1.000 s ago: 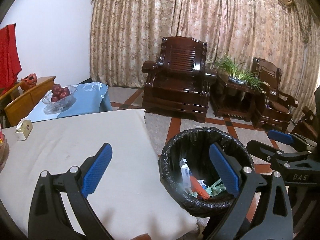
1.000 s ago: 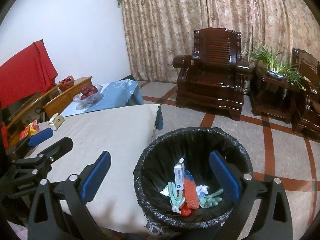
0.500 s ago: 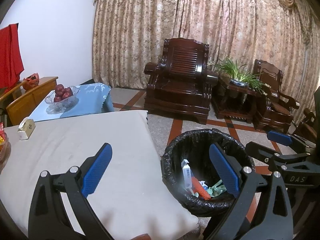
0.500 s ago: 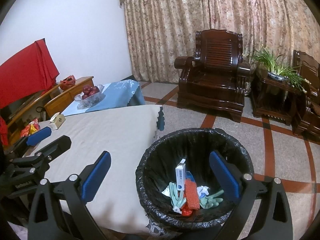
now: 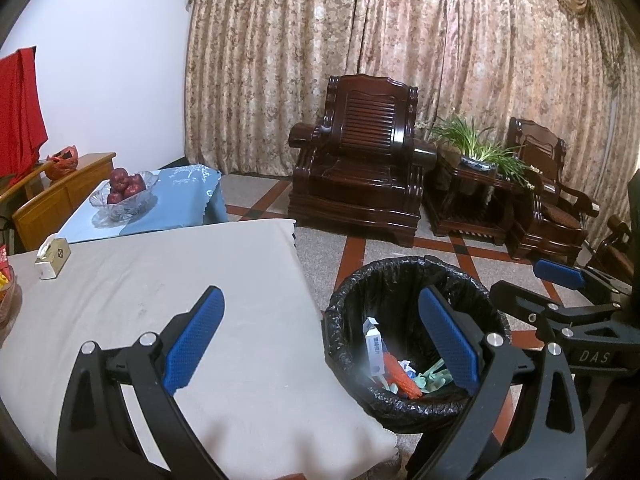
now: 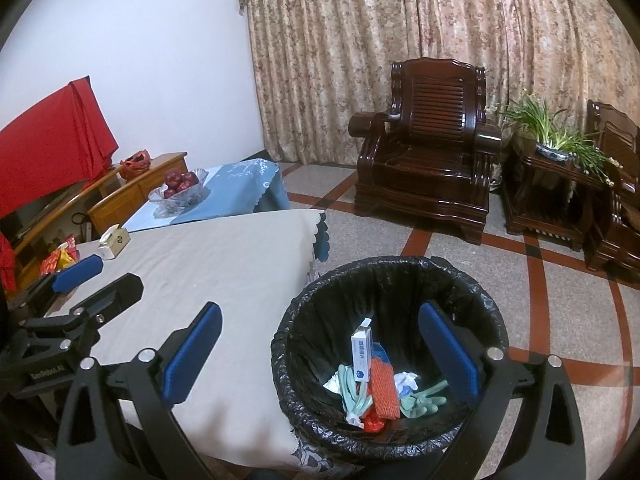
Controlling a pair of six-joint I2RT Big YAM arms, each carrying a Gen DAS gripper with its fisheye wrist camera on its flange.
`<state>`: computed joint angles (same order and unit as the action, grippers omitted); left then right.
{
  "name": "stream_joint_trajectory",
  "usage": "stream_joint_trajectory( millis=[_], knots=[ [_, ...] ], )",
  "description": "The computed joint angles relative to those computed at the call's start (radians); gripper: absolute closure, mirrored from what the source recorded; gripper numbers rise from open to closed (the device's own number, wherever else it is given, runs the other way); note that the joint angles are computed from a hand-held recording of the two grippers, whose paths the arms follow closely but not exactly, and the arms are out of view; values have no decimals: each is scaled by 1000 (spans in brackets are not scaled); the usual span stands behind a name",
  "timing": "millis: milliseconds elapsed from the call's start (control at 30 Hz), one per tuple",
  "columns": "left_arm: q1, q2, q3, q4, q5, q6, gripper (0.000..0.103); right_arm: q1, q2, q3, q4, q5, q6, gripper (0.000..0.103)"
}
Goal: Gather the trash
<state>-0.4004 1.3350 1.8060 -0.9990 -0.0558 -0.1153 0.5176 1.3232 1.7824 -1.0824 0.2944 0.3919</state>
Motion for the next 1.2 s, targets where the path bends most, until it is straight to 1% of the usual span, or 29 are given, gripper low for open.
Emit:
stream_joint_trajectory(
  millis=[1200],
  knots=[
    [5, 6, 17, -13, 5, 2, 8, 1, 9, 7, -1, -1, -1, 6]
  ],
)
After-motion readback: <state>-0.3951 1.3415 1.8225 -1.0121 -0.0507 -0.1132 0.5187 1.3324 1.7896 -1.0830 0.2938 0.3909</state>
